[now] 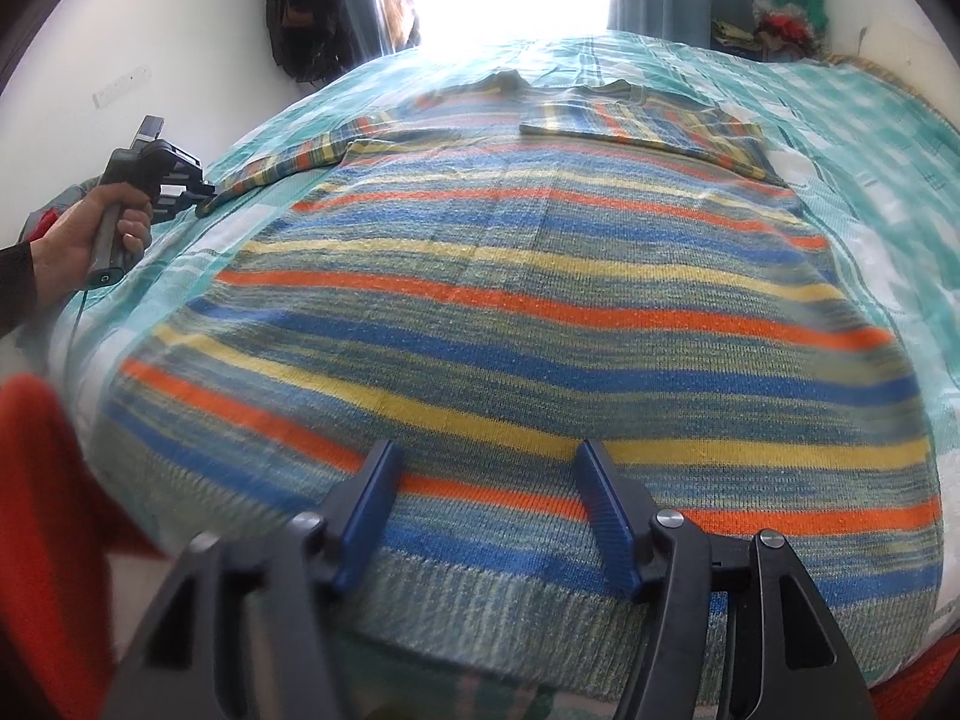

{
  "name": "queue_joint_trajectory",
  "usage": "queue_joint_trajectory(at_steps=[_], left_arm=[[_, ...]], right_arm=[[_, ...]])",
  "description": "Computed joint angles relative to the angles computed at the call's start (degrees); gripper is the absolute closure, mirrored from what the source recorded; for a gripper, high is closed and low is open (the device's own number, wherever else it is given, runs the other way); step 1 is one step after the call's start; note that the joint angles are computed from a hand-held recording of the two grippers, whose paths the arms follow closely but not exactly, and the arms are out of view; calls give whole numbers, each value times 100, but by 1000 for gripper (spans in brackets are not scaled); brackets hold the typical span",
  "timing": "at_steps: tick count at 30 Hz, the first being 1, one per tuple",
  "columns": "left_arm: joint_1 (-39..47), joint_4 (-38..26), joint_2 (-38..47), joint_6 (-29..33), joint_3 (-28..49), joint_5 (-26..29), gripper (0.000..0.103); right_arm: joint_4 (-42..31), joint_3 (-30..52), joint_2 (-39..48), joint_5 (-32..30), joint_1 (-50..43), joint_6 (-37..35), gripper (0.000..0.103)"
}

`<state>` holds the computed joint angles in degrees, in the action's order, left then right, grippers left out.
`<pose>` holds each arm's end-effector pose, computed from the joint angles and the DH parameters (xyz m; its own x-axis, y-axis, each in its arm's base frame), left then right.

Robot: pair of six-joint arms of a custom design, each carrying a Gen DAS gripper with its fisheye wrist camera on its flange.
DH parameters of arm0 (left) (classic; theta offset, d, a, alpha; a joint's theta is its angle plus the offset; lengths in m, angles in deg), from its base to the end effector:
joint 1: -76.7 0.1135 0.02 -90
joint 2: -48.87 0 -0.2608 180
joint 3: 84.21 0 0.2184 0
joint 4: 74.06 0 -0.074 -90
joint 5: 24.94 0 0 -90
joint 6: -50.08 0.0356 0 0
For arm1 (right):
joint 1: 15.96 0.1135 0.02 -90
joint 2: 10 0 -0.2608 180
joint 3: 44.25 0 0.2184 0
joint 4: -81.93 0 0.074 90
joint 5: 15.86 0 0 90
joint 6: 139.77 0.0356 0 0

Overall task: Fold small clothes
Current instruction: 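Grasp the ribbed side edge with the left gripper, then fold the held side inward over the body and open the left gripper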

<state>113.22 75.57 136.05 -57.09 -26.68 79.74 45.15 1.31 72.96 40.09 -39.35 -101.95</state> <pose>0.2072 0.1422 0.1720 -0.5252 -0.7443 -0.4126 -0.6583 0.6626 -0.3572 0.1821 -0.0570 0.1401 -0.6906 -0.4144 -0.5927 -0.5818 0.8052 0.1150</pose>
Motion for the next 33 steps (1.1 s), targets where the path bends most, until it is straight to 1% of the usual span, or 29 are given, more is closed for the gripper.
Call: queue_joint_trajectory(at_steps=[1, 3, 5, 7, 9, 11, 13, 14, 15, 16, 17, 18, 19, 21, 22, 24, 26, 28, 29, 31, 33], left_arm=[[-218, -203, -107, 9, 171, -253, 102], [-715, -642, -418, -17, 638, -571, 103], [-1527, -1114, -632, -112, 1325, -924, 103], [-2506, -1536, -569, -307, 2182, -1216, 103], [-3506, -1814, -196, -528, 3125, -1475, 103], [-4412, -1804, 433, -715, 3949, -1696, 103], [-5116, -1667, 1167, -895, 4598, -1798, 101], [-5372, -1648, 1616, -986, 4925, -1797, 97], [-5577, -1661, 2040, -1088, 5170, -1734, 84], [-5747, -1785, 2470, -1211, 5407, -1672, 69], [-5891, -1845, 2775, -1364, 5447, -1657, 45], [-6020, -1730, 2862, -1516, 5199, -1659, 47], [-6107, -1427, 2768, -1643, 4707, -1617, 48], [-6241, -730, 2219, -1823, 3422, -1444, 49], [-6297, -489, 1891, -1868, 2851, -1458, 49], [-6266, -224, 1142, -1849, 1854, -1584, 49], [-6022, -213, 534, -1797, 1283, -1710, 48], [-5553, -375, -9, -1699, 955, -1885, 45], [-5311, -438, -180, -1634, 859, -2003, 42], [-5015, -538, -572, -1431, 563, -2404, 40], [-4959, -614, -915, -1206, 144, -2959, 31]], right_arm=[[6, 5, 3, 12, 19, 31, 41], [-24, 33, 10, 30, 37, 59, 41], [-83, 64, 16, 18, 19, 44, 40], [-155, 110, 51, -1, -3, 13, 40], [-217, 166, 98, -13, -8, -10, 40], [-256, 197, 136, -30, -26, -48, 40], [-258, 201, 161, -44, -37, -65, 40], [-256, 201, 167, -51, -40, -76, 40], [-268, 207, 176, -64, -56, -103, 40], [-286, 216, 185, -76, -70, -126, 40], [-298, 220, 190, -81, -72, -136, 40], [-311, 229, 198, -83, -71, -141, 40], [-327, 241, 208, -86, -71, -148, 40], [-380, 259, 212, -101, -90, -183, 40], [-420, 286, 240, -118, -116, -220, 40], [-511, 336, 282, -143, -150, -278, 40], [-570, 386, 335, -146, -149, -300, 39], [-601, 409, 356, -141, -139, -292, 39], [-599, 403, 348, -136, -129, -287, 38], [-572, 375, 322, -118, -96, -268, 37], [-700, 432, 289, -83, -92, -296, 37]])
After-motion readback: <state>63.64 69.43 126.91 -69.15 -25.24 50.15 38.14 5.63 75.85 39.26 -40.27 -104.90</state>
